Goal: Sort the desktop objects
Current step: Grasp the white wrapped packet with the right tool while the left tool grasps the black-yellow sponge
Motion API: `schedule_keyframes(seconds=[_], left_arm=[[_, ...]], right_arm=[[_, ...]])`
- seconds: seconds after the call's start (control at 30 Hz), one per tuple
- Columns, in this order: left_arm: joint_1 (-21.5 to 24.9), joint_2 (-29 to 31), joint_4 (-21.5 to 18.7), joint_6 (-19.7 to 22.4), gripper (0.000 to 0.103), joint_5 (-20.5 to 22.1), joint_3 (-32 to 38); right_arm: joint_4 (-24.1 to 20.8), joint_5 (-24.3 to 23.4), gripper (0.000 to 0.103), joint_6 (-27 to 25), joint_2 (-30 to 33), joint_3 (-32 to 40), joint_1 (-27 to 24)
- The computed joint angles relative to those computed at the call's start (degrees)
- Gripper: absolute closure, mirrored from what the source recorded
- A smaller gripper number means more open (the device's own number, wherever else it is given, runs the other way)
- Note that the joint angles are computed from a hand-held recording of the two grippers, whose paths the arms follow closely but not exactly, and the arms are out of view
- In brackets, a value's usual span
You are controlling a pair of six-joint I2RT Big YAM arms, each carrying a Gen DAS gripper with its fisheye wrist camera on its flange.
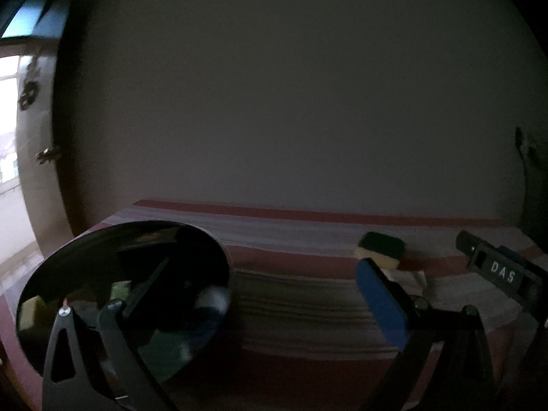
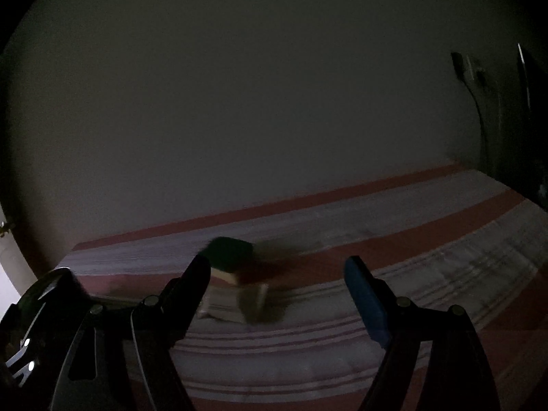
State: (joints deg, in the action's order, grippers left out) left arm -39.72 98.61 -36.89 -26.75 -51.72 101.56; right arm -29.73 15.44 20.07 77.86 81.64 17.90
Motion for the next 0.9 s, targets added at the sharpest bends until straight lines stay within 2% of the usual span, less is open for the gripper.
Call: schedule_keyframes(seconds=[0.2, 0.33, 0.43, 0.5, 0.6, 0.73, 0.8, 0.87, 0.9], left_arm=[[0.7, 4.6, -6.8, 1.1, 0.000, 4.8, 7.3], [1.1, 7.8, -13.9, 0.2, 0.000, 7.8, 12.6], [1.7, 8.7, -16.1, -0.5, 0.000, 10.6, 14.1], [2.0, 8.9, -17.6, -1.9, 0.000, 11.4, 14.7], [2.6, 9.9, -19.7, -3.7, 0.000, 12.8, 16.2], [3.3, 11.7, -23.9, -5.9, 0.000, 15.2, 19.1], [3.3, 12.8, -25.7, -6.0, 0.000, 15.6, 20.7], [3.4, 13.2, -26.2, -6.4, 0.000, 15.9, 21.3], [3.4, 13.0, -26.0, -6.5, 0.000, 16.0, 21.0]], right_arm=[[-8.5, -6.9, 0.021, 1.7, 5.7, 6.9, -2.3], [-12.7, -13.5, 0.021, 0.2, 10.0, 11.7, -2.5], [-14.7, -17.9, 0.021, -5.7, 11.7, 14.1, -2.4], [-17.7, -18.5, 0.021, -12.4, 14.1, 17.5, -1.6], [-21.7, -17.9, 0.021, -18.6, 18.1, 22.8, -0.4], [-27.7, -24.0, 0.021, -22.0, 23.7, 30.5, -0.9], [-31.1, -25.0, 0.021, -24.6, 27.0, 35.1, -0.6], [-33.6, -27.2, 0.021, -26.0, 29.1, 37.9, -0.4], [-34.8, -27.3, 0.026, -26.6, 30.1, 39.3, 0.0]])
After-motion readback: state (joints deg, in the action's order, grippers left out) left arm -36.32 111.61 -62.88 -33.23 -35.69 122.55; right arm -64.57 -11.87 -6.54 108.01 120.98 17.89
